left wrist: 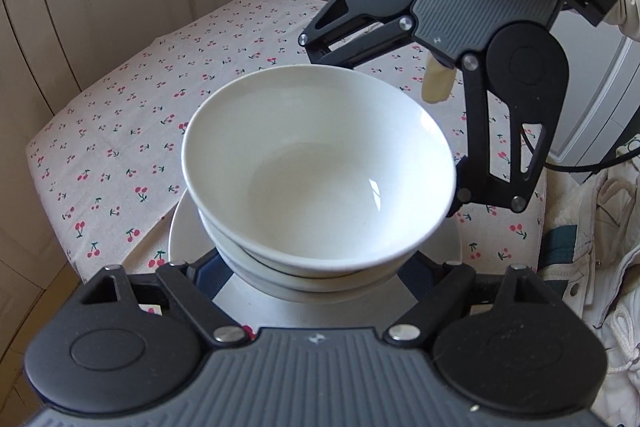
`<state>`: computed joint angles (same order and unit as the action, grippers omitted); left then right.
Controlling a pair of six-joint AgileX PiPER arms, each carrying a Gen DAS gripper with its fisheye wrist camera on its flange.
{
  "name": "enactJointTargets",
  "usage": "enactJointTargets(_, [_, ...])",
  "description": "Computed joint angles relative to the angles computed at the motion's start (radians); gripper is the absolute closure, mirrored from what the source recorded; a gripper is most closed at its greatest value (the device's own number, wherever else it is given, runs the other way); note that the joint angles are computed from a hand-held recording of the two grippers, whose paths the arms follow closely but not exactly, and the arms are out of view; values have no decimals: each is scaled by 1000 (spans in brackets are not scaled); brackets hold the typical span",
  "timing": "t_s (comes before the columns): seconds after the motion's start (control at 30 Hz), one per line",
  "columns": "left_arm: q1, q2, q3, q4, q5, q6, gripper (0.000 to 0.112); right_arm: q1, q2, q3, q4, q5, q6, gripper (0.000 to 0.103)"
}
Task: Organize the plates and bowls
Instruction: 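Lower the bowl stack onto the plates and open both grippers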
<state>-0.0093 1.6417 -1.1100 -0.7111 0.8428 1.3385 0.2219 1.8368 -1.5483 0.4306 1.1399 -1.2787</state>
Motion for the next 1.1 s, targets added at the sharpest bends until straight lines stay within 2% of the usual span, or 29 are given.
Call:
enactJointTargets(0.2, [11,2,7,-16,9,8,25,-5,17,-9,5,4,-2,18])
enactJointTargets(0.4, [15,-9,22,-27,0,15,25,-5,-2,21,8,-26,-14,17])
enactJointTargets(0.5, [9,-25,49,-43,-34,42,23,-8,-19,39,23,-41,-17,11])
enactJointTargets(0.57, [5,-44,73,-53,-63,63,22,-14,-36,54,41,-50,-22,3])
enactJointTargets(0.83, [5,-172,195,-83,-159,47,16,-24,-123,137,40,-89,-4,2])
enactJointTargets(1.0, [-52,-340,339,-76,-316,-12,15,-36,-239,247,42,-160,26,2])
enactJointTargets(1.1, [-121,-454,436,-89,-443,-93,11,-37,-343,352,26,-253,90,2])
